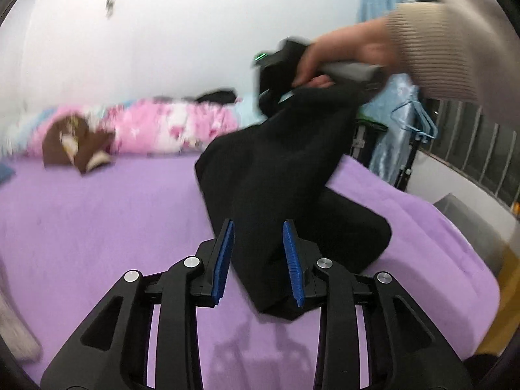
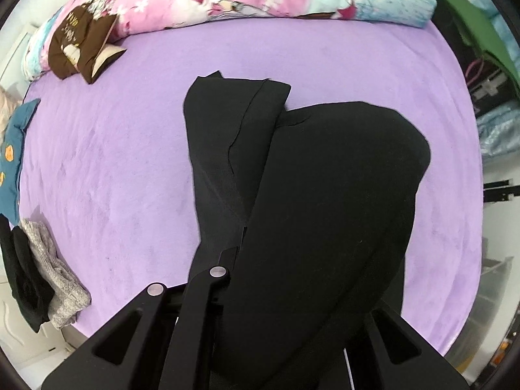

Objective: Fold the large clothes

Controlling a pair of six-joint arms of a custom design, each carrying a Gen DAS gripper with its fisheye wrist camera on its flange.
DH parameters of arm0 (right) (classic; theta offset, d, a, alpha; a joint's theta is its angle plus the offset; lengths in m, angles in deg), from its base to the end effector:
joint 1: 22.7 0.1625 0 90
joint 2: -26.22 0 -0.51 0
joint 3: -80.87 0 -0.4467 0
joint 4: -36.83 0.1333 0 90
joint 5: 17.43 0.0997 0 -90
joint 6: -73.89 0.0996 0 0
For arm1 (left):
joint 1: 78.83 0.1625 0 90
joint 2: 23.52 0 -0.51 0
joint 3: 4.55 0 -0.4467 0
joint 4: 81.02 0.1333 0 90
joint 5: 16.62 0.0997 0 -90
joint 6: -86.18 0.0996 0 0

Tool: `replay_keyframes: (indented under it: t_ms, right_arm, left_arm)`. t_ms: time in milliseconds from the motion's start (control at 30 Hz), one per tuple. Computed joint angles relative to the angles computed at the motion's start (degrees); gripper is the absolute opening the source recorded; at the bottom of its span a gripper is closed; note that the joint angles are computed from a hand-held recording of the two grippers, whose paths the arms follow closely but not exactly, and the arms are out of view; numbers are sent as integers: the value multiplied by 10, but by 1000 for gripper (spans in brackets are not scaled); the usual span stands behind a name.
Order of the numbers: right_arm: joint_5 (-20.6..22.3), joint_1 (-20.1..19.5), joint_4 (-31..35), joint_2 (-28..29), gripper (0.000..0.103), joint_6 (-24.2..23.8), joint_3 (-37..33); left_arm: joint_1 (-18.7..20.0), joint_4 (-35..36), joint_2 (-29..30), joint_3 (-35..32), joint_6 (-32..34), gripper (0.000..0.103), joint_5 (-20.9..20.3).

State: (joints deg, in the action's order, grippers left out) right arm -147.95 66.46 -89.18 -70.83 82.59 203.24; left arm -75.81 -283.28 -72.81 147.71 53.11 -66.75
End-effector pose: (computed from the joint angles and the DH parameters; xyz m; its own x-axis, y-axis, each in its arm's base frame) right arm 0.0619 -0.4542 0.4217 -0.7474 0.2788 0.6030 0.1289 0.9513 -0.2799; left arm -0.3322 -0.2150 0.0544 -0.6582 0.6093 -0.4421 0.7474 0.4588 -0.4805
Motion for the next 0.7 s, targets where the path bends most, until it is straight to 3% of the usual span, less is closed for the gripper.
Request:
replay_keyframes:
  t_ms: [133,200,300,433,567,700]
  right_arm:
    - [20,-33,-5,-26,7,-62,8]
    - [24,-45,-12,-33,7,-83,12]
    - [51,-79,-27,-47,7,-113,16]
    - [40,-110,-45,-50,8,-156,18]
    - [56,-148,-69,-52,8,-182,21]
    - [64,-180,-90,-53,9,-218,24]
  left_arm:
    - [109,-41,8,-23,-23,30,-121]
    - [154,-47,19,-42,-8,30,-158]
    - [189,-41,38,-65,8,30,-175]
    - [196,-28,63,-79,22,30,-215]
    - [177,-38,102,-97,73,30,-229]
    - [179,-31,124,-108,77,30,-251]
